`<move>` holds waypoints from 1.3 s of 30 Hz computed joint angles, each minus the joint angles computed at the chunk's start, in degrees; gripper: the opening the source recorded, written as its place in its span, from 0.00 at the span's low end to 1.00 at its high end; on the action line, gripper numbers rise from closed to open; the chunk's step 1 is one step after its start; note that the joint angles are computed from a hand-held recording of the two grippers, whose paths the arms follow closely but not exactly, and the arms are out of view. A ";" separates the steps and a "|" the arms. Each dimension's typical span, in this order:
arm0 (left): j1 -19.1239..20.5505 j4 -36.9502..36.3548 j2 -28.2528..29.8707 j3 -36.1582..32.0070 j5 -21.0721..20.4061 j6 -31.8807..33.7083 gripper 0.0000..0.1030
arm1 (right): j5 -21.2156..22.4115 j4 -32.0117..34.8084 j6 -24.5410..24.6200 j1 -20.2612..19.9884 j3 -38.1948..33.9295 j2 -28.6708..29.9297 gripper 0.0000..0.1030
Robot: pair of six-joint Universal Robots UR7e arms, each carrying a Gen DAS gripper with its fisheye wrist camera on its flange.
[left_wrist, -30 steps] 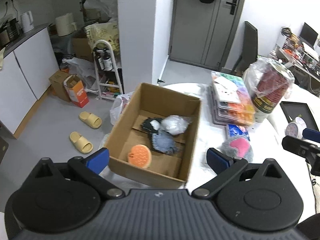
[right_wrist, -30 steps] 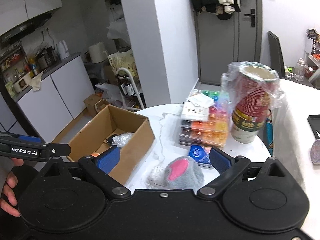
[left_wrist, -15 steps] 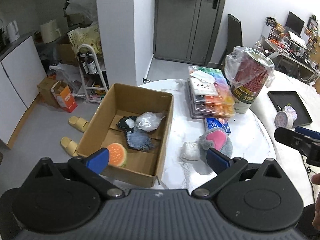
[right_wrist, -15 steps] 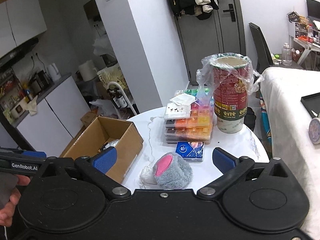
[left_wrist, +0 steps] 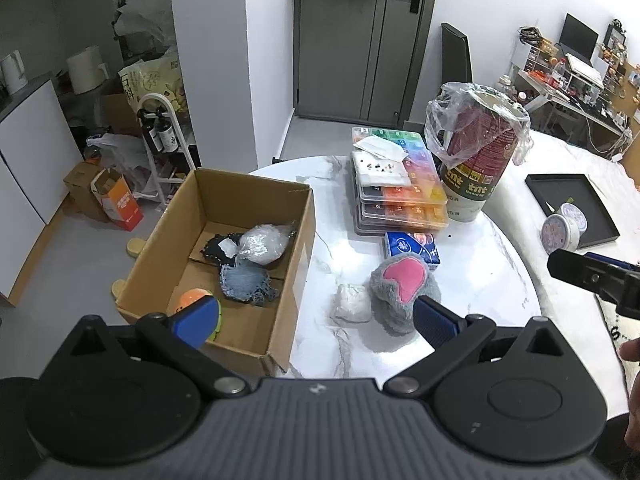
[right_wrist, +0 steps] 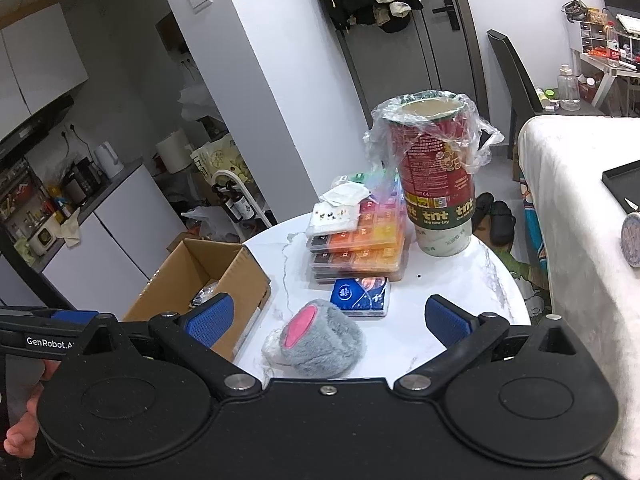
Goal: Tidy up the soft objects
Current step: 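Withdraw both tools from the box toward the grey plush, then close the left tool on the grey plush with the pink patch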
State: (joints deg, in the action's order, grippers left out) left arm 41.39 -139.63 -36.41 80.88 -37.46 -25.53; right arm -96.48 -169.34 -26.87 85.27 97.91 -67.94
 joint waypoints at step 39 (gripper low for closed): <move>3.42 3.50 17.21 -18.13 -4.27 1.59 0.89 | -4.15 1.18 2.52 -4.93 -1.69 3.79 0.81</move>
State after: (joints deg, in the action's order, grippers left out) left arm 44.81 -136.13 -19.19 62.76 -41.72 -23.94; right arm -100.63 -168.15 -24.35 80.35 96.21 -64.14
